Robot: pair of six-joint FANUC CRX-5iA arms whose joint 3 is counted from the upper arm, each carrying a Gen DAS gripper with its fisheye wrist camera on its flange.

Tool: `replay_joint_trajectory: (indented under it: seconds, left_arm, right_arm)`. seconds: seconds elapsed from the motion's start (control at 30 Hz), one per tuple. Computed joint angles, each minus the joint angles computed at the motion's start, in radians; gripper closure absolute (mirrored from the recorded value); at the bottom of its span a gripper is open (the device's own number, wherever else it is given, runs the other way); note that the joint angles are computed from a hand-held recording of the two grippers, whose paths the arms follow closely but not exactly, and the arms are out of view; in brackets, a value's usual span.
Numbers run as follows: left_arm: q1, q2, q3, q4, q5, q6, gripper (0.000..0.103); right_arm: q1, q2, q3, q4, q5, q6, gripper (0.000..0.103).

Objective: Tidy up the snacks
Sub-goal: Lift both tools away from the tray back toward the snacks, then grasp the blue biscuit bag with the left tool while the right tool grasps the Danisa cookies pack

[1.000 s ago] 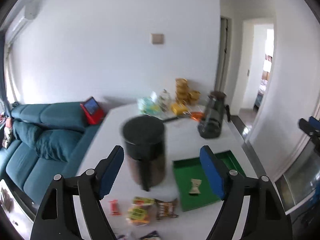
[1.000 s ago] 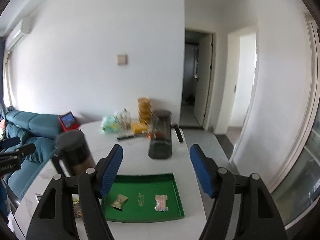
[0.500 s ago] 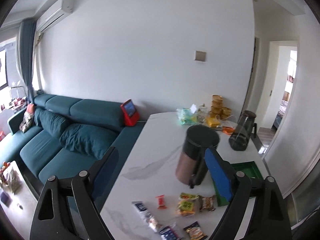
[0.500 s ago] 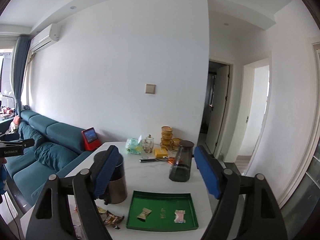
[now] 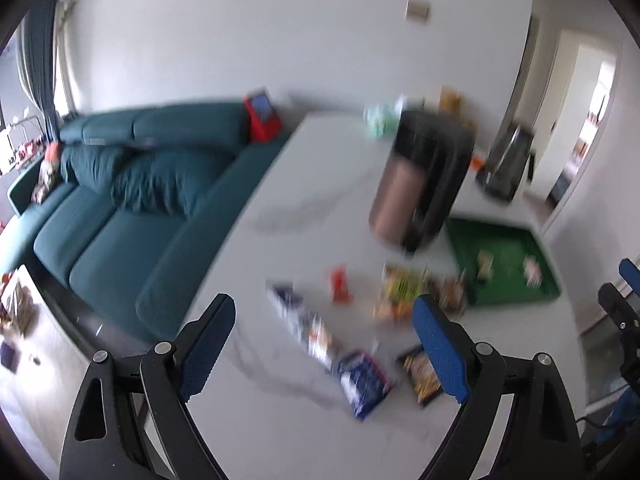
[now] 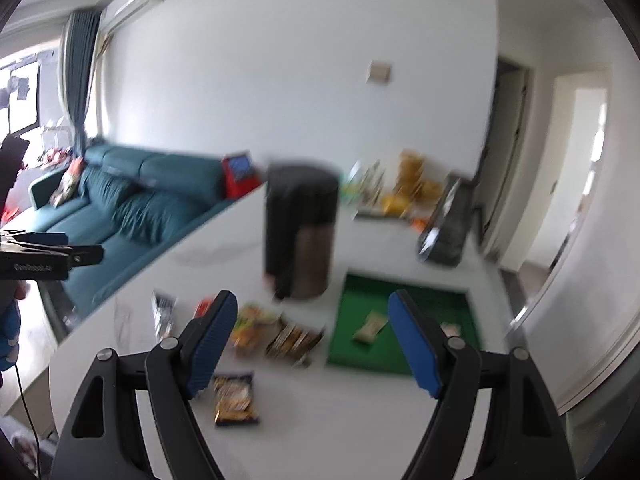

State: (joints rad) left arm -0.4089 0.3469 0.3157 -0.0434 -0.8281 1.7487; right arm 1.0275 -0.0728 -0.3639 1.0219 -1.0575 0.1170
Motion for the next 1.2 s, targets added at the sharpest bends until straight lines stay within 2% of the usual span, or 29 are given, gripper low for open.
replay_joint_trajectory:
  seconds: [0.2, 0.3, 0.43, 0.77, 1.2]
  left_arm:
    - [-0.026, 0.084, -0.031, 0.014, -0.074, 0.061, 0.016]
    - [-0.051, 0.128, -0.012, -0.02, -0.104, 0.119, 0.016]
    - [-0.061, 0.179, 0.017, -0.011, -0.135, 0.176, 0.016]
    - [-0.07, 0.249, 0.087, -0.034, -0.209, 0.307, 0.016]
    - [-0.076, 0.276, 0.132, -0.026, -0.231, 0.354, 0.016]
  right_arm:
    - [-0.028, 0.058, -0.058, -0.137, 0.167, 0.033, 0.0]
    - [-0.038, 0.085, -0.081, -0.19, 0.244, 0.041, 0.0]
    - [-0.049, 0.12, -0.094, -0.236, 0.318, 0.075, 0.0]
    - [-0.053, 0.213, -0.035, -0.381, 0.319, 0.246, 0.0]
    - [-0.076, 0.269, 0.017, -0.434, 0.311, 0.351, 0.0]
